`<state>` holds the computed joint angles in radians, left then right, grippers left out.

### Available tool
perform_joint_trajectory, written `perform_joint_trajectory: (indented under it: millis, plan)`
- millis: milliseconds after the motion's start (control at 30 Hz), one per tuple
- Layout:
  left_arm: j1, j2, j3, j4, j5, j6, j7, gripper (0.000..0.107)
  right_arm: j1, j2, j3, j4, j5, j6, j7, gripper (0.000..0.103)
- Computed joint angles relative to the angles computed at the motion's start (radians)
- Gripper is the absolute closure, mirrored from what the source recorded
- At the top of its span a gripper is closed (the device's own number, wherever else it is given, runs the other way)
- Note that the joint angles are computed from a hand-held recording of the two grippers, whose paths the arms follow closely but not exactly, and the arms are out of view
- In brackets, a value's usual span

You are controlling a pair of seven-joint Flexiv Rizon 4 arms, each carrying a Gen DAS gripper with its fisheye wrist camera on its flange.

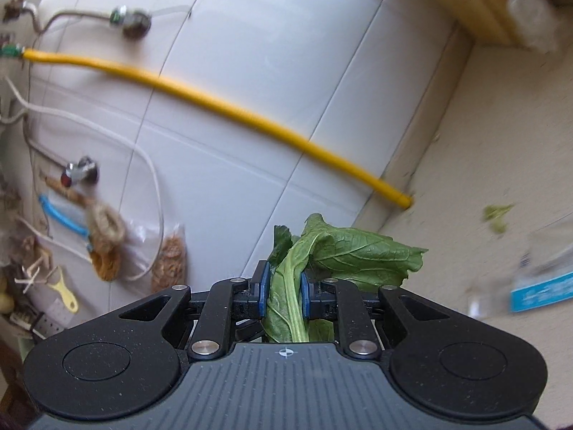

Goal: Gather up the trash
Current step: 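Lift the green leaves with both grippers and carry them down to the bin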

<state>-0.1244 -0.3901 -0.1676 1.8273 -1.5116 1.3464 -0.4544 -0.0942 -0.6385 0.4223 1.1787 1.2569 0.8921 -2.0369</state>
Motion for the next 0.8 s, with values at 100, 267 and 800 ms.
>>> perform_joint_trajectory:
  millis: [100,267,800]
  plan:
    - [0.002,0.037,0.020,0.048,-0.058,0.020,0.036,0.102,0.040,-0.021,0.009,-0.027,-0.019,-0.022,0.012,0.080]
    - [-0.011,0.079,0.069,0.113,-0.141,0.038,0.081,0.102,0.114,-0.060,0.023,-0.080,-0.067,-0.055,0.047,0.080]
    - [0.020,0.102,0.127,0.232,-0.050,0.031,0.002,0.102,0.274,-0.137,0.043,-0.149,-0.234,-0.100,0.174,0.079]
